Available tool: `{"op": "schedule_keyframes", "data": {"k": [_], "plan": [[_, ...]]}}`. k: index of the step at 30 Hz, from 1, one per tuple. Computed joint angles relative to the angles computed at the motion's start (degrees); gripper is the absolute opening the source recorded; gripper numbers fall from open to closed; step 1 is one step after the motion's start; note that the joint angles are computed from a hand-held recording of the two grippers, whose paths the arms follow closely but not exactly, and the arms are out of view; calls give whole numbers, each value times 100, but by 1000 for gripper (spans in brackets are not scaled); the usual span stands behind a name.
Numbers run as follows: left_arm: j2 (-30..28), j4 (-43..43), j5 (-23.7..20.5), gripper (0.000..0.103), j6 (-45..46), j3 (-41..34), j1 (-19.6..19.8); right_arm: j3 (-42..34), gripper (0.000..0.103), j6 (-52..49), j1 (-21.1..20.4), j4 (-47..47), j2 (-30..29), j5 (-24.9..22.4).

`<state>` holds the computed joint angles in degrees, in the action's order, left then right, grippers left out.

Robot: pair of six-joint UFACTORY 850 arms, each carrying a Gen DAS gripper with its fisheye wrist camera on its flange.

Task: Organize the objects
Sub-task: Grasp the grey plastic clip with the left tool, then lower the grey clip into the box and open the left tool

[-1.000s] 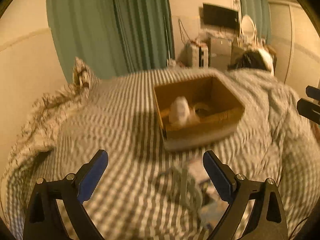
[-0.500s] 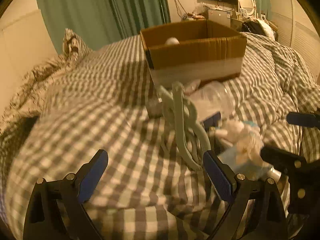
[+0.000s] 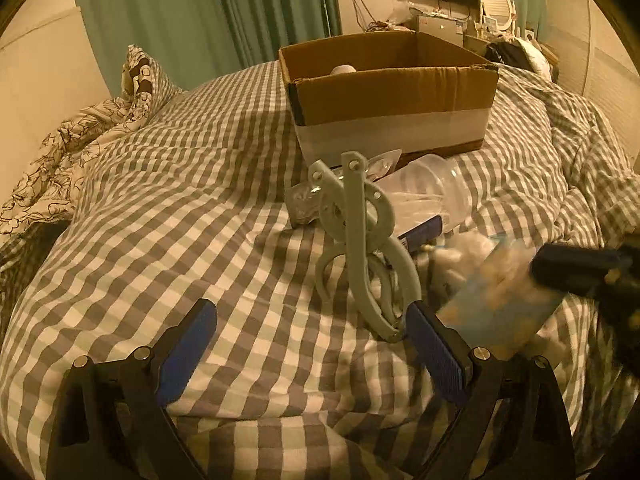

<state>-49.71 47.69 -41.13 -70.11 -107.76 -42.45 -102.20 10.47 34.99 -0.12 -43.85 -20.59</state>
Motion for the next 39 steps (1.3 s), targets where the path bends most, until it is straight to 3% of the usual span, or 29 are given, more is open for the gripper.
{"op": "schedule_keyframes", "data": {"k": [4,7,12,14,16,21,22,27,36,39], "plan": [[-107,-261,83,98,113,-224,38,256,5,909,-93,-922,294,265],[-272,-455,71,98,260,-497,60,402,5,2067,-135,-2113,462,368],[-651,-743,-34,95,654,-1082,91,533,5,3408,-201,-3525,616,314],[-851,-963,-142,87,899,-1380,131,533,5,3443,-222,-3560,616,294],[-996,-1437,-104,73,1255,-1581,216,537,5,3447,-244,-3559,588,292],[-1176,-1639,-127,66,1493,-1832,242,503,5,3250,-250,-3370,517,230],[-1126,-1658,-33,41,1539,-1758,240,485,5,3229,-248,-3355,490,211],[-1096,-1623,-25,38,1861,-1755,183,550,5,3394,-233,-3503,546,201],[-423,-1759,654,32,1854,-1074,206,765,5,4432,-182,-4670,886,208],[-267,-1729,836,16,1880,-1019,204,746,5,4582,-181,-4911,964,238]]}}
